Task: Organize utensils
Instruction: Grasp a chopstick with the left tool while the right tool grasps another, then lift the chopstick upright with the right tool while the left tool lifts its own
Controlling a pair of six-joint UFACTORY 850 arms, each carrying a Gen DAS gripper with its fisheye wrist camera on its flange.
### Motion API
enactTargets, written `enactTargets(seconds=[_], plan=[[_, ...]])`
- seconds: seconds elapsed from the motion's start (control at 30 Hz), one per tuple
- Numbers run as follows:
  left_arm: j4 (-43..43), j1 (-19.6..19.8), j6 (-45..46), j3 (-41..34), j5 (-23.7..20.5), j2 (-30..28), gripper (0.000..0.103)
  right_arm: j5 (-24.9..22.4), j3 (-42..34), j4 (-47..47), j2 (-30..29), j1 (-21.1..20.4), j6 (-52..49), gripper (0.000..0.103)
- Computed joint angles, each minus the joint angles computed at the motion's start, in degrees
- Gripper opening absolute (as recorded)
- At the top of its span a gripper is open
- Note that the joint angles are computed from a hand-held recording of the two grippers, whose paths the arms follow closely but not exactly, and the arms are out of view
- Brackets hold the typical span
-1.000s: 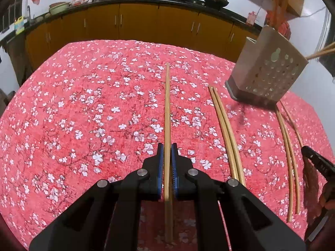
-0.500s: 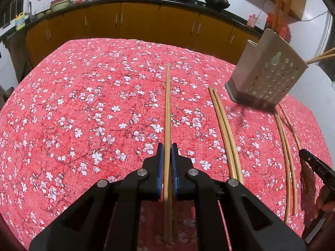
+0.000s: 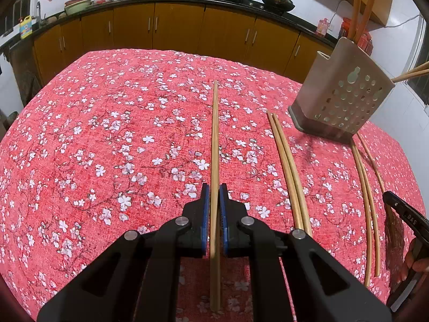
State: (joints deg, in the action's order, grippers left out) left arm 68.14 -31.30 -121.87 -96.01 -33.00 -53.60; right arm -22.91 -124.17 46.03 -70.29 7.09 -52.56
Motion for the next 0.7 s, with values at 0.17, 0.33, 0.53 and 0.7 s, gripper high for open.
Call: enactTargets(seconds=[0.17,0.33,0.53,0.7], plan=[[0.05,0.02,-0.04,0.05,0.03,0.02,0.009,0.15,0.1,-0.1,0.05,0.05,0.11,0.008],[-2.92,-0.55,4.04,-1.0,-2.29,-0.36,0.009,2.36,3.73,0.56,2.08,0.32,-1.68,0.009],[-4.56,-1.26,5.57,-2.17,-3.78,-1.03,0.009,1.13,4.94,4.46,2.63,-0.33,-5.1,0.009],[-6.1,-1.41,8.53,-3.07,-4.99,-1.41,0.007,0.98,4.77,4.52,2.6,-0.62,-5.49,0.008]])
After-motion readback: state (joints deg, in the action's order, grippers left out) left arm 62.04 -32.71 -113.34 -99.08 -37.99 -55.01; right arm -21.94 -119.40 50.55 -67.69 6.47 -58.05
